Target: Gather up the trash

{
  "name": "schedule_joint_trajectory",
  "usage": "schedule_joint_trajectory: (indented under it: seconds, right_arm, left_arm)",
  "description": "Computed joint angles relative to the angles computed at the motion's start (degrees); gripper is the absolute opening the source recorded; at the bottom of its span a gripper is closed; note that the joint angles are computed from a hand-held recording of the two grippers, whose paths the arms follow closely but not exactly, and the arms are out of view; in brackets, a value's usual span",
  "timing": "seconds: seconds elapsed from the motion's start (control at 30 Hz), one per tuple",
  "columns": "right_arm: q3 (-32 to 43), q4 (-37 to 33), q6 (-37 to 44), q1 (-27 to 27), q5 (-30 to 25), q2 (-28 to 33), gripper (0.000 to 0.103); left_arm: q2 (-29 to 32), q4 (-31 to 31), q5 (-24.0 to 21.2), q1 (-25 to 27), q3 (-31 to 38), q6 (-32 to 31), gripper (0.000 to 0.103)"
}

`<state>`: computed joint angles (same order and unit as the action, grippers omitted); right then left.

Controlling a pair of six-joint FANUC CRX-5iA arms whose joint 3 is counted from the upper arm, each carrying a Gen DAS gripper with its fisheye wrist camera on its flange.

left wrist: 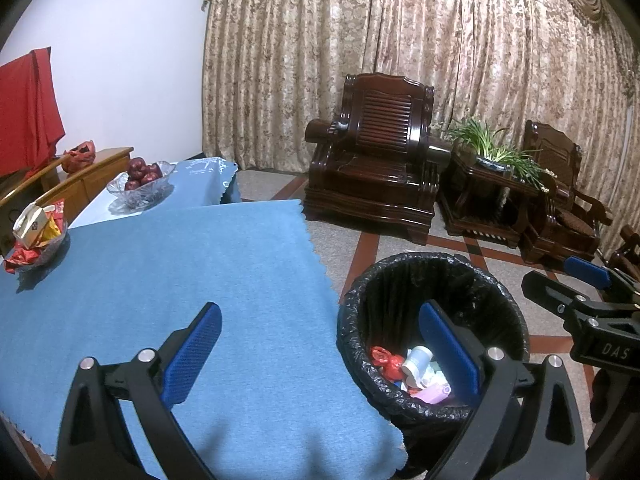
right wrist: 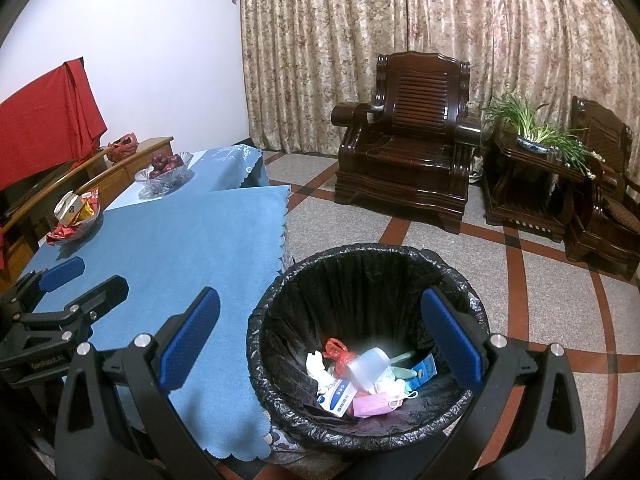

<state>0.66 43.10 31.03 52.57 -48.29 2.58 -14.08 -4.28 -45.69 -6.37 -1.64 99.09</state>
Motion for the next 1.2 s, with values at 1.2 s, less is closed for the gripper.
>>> schedule_joint_trajectory:
  seconds: [1.2]
  right_arm:
    - [-0.9, -0.4, -0.1, -0.4, 0.6, -0.1, 0.098]
  left_arm:
    - [-0.5, 0.2, -0.7, 0.4, -0.8, -1.0, 0.097]
